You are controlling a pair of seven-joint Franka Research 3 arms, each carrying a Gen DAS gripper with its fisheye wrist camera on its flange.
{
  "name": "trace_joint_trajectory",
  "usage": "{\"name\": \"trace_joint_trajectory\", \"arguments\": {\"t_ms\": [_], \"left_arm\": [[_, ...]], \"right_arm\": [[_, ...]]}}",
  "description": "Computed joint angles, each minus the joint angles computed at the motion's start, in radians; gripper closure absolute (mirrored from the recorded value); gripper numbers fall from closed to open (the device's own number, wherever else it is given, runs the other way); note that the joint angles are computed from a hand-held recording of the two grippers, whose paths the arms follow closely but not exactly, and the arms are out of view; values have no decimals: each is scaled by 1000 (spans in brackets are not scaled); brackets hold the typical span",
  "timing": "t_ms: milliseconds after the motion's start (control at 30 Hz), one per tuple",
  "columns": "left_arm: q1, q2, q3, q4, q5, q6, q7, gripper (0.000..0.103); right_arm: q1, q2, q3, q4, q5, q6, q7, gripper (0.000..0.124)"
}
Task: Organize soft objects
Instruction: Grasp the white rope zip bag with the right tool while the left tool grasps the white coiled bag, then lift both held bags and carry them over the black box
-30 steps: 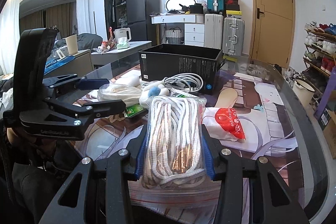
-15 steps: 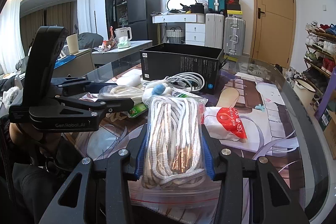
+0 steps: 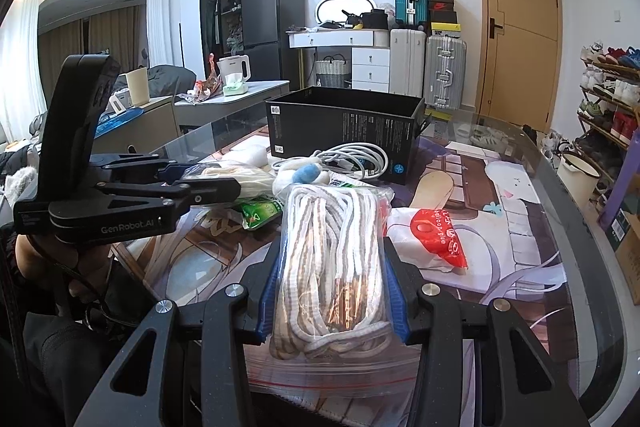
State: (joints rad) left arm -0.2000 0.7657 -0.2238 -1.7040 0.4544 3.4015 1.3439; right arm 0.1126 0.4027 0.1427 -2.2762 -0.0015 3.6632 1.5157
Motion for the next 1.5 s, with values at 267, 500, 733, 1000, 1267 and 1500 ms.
{"name": "trace_joint_trajectory", "arguments": {"t_ms": [267, 500, 733, 1000, 1267, 1500], "left_arm": [[-17, -36, 37, -50, -19, 66, -19, 72], [-38, -60, 70, -78, -41, 124, -24, 72], [-69, -77, 108, -90, -86, 183, -6, 72], [-112, -88, 151, -69, -174, 212, 36, 72], [-128, -69, 170, -6, -240, 206, 64, 72], [-100, -69, 149, 32, -211, 165, 58, 72]], "right_arm": [[-15, -7, 6, -10, -32, 14, 17, 79], [-16, -22, -2, -16, -34, 24, 31, 79], [-20, -29, -5, 6, -29, 16, 41, 79], [-46, -36, 6, 49, -74, -7, 75, 79], [-71, -38, 20, 110, -107, -38, 90, 79], [-66, -55, 11, 140, -103, -38, 83, 79]]}}
